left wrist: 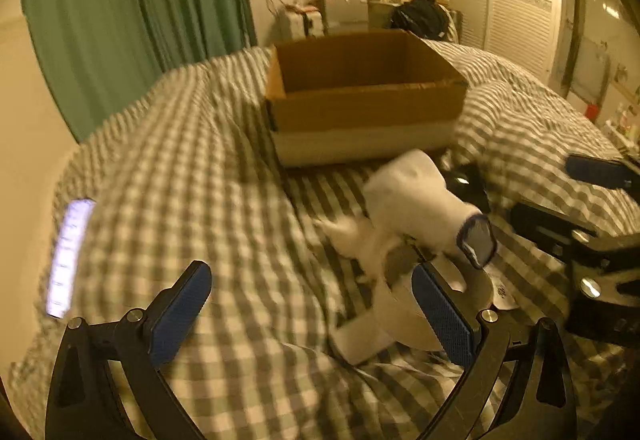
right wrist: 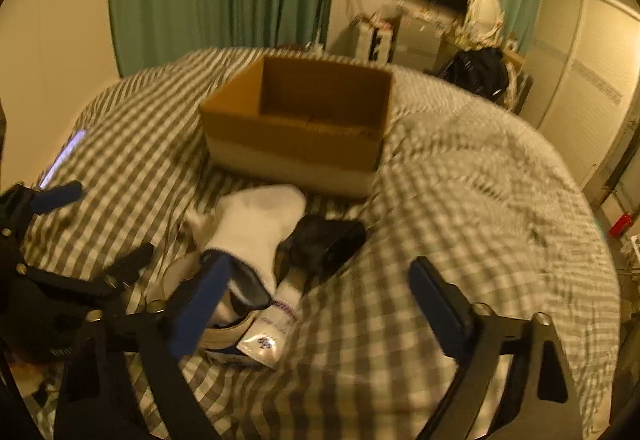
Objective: Organize objects
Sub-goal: 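Grasp the white tape roll with the left gripper while the right gripper grasps the white sock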
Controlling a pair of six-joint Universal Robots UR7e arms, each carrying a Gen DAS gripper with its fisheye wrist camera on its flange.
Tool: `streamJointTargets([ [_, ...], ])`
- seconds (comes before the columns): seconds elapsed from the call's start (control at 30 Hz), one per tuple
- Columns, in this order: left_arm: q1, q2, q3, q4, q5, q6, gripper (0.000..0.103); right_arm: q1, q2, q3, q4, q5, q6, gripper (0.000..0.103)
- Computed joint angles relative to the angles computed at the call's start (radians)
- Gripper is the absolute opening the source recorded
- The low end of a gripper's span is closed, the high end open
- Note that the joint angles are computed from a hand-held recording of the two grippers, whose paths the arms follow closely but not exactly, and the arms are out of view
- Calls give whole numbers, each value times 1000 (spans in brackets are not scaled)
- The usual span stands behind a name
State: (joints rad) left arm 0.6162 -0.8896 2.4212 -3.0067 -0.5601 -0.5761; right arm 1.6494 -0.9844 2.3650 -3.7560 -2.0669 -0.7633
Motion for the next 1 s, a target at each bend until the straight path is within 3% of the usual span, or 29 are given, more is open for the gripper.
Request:
streamJointTargets([
  [0.17,23,17,-7,-64,-87,71,103,-8,10,-38,74,33,5,77],
  [0.27,46,21,-25,-45,-124,90,102,-11,13,-64,154,53,14,62],
  [0.4,93,30,-37,-77,-195,117,99,-32,19,-98,301,77,45,34],
  [0.43,106,28,-38,-85,-218,126,95,-39,19,-100,323,86,50,26],
  [0.6,121,23,-26,-140,-325,166,63,-57,7,-81,331,99,42,10],
  [0.67,116,19,-23,-145,-350,170,39,-55,1,-67,301,95,29,5],
  [0.73,102,13,-25,-108,-327,136,31,-55,-9,-54,283,95,25,1],
  [1.0,55,-47,4,-8,-286,35,7,-46,-51,-7,225,100,4,0],
])
